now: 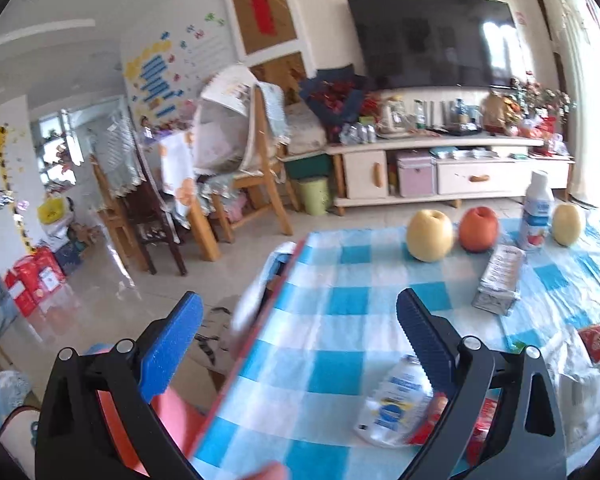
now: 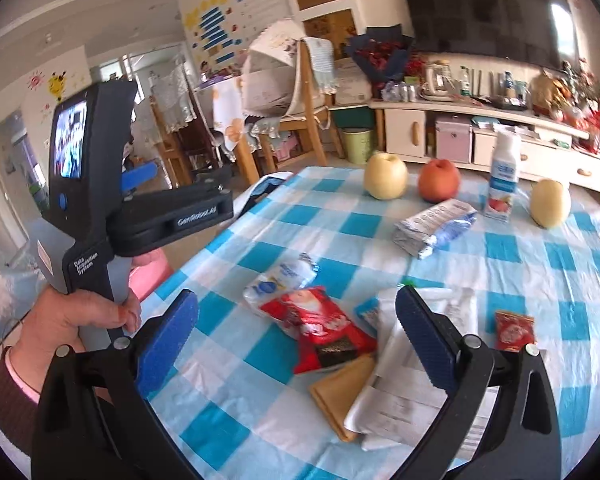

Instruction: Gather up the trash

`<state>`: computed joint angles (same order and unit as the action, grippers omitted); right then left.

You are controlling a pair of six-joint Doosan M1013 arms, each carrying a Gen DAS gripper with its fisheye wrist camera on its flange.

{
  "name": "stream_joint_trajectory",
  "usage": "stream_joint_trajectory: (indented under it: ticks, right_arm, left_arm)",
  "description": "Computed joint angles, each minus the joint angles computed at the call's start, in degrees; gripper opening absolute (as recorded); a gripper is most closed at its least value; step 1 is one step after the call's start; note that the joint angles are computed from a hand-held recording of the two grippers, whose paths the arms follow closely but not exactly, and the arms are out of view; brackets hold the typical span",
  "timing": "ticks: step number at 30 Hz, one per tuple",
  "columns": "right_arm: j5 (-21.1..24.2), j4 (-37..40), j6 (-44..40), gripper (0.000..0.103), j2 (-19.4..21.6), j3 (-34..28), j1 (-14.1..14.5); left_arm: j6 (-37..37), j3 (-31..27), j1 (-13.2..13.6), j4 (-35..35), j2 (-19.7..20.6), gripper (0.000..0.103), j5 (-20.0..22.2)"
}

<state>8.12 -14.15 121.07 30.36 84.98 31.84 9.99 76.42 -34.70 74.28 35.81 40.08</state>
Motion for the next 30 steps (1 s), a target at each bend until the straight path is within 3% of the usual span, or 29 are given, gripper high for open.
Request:
stream_joint_trajectory:
  ticks: [2, 5, 8, 12, 15, 20, 23, 26, 28, 30]
  right_arm:
    - [-0.42, -4.67, 5.2, 0.099, -0.57, 1.0, -0.46]
    - [-1.38, -2.3, 4.72, 0.099, -1.21, 2.26, -1.45]
    - [-1.0, -6.01, 9.3, 0.099, -1.65, 3.01, -2.18]
    - [-0.9, 2.96, 2.1, 0.099, -2.2, 3.88, -3.59]
    - [-0.35, -1.66, 6.36, 0.099, -2.66, 4.32, -4.25]
    - [0.69, -0.16, 6.62, 0.099, -3.27, 4.69, -5.88]
    - [1.64, 9.12, 0.39, 0.099, -3.46, 4.86, -7.54]
    - [3.1, 9.85, 1.74, 0.099, -3.5, 5.04, -8.92]
    - [4.66, 6.45, 5.89, 0.099, -3.31, 4.87, -9.7]
    - [6.77, 8.81, 5.48, 0.099, -2.98, 4.54, -10.71]
  left_arm:
    - [0.93, -0.17, -0.04, -1.09, 0.17, 0.096, -1.49]
    - [1.33, -0.25, -0.38, -1.41, 0.43, 0.096, -2.7]
    - [2.21, -0.53, -0.27, -2.96, 0.6, 0.096, -5.13]
    - [4.37, -1.09, -0.14, -6.13, 0.92, 0.096, -7.85]
    - [7.2, -1.95, -0.18, -9.33, 1.5, 0.096, -8.01]
    - [12.38, -3.32, -0.42, -13.74, 2.42, 0.096, -7.85]
    - [16.29, -4.34, -0.44, -17.96, 2.96, 0.096, -8.29]
    - [23.23, -5.44, -0.16, -26.8, 3.36, 0.096, -9.77]
    - [31.49, -6.12, 0.19, -37.14, 3.55, 0.096, -11.5]
    - [39.43, -6.95, 0.28, -47.39, 3.88, 0.096, -11.48]
